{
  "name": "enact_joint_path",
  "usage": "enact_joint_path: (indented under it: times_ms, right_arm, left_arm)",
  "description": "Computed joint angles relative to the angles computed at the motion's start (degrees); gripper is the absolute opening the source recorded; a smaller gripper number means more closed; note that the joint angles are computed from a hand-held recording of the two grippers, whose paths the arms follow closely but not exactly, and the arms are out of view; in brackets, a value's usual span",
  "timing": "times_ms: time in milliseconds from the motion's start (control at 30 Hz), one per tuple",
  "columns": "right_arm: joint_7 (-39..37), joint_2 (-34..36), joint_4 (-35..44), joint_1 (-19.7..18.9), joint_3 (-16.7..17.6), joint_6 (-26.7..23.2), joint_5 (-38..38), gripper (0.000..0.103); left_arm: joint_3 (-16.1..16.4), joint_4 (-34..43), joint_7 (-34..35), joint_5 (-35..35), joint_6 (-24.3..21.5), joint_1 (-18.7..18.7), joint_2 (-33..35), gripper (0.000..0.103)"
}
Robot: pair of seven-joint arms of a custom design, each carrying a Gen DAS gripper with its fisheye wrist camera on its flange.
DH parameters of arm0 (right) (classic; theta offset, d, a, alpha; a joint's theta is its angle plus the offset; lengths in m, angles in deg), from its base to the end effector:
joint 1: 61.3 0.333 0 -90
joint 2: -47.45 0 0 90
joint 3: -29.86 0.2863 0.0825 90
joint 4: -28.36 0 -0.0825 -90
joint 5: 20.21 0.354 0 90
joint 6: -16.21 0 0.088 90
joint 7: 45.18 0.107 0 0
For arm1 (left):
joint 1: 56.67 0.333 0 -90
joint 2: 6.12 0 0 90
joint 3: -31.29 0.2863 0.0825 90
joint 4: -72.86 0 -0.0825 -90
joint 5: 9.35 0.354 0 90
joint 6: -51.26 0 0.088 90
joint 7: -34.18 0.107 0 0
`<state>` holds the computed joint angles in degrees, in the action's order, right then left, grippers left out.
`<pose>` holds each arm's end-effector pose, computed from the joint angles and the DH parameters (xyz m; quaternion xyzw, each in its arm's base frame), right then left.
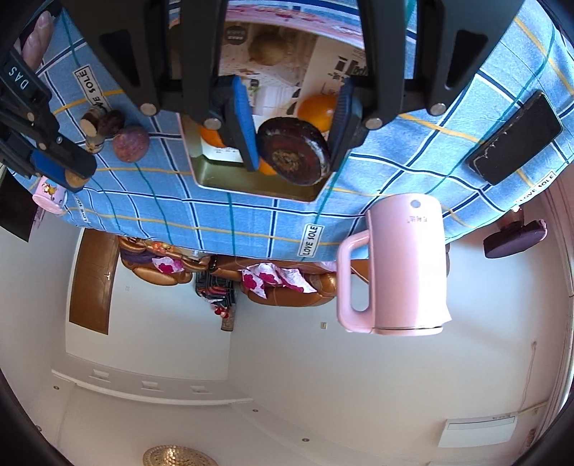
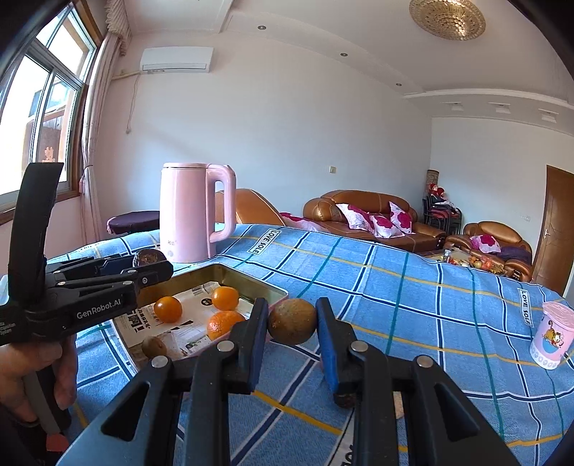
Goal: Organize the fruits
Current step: 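Lower into the tin and open the left gripper while the right gripper releases its fruit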
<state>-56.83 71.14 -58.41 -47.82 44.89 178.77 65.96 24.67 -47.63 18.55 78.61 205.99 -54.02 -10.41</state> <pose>0.6269 0.2480 0.4762 -0.7622 0.2702 -0.2270 0.5427 0.5323 -0.0720 0.4836 -0.7242 0.4247 -0.3150 0.4427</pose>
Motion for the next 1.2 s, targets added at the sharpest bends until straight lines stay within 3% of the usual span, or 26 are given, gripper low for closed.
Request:
enact_joint_path:
  times_ms: [567,1200]
  right_arm:
    - [10.15,3.17,2.38,3.07,1.44,-2.44,-14.23,0.029]
    - [21.25,5.43,4.79,2.49,2.55,-5.9,-26.77,0.029]
  left_arm:
    - [0.49,-3.2,6.74,-7.65,0.89,1.97,-1.21,0.04]
    - [0.55,-3.32,9.01,-9.91,0.92,2.03,-0.53,0.04]
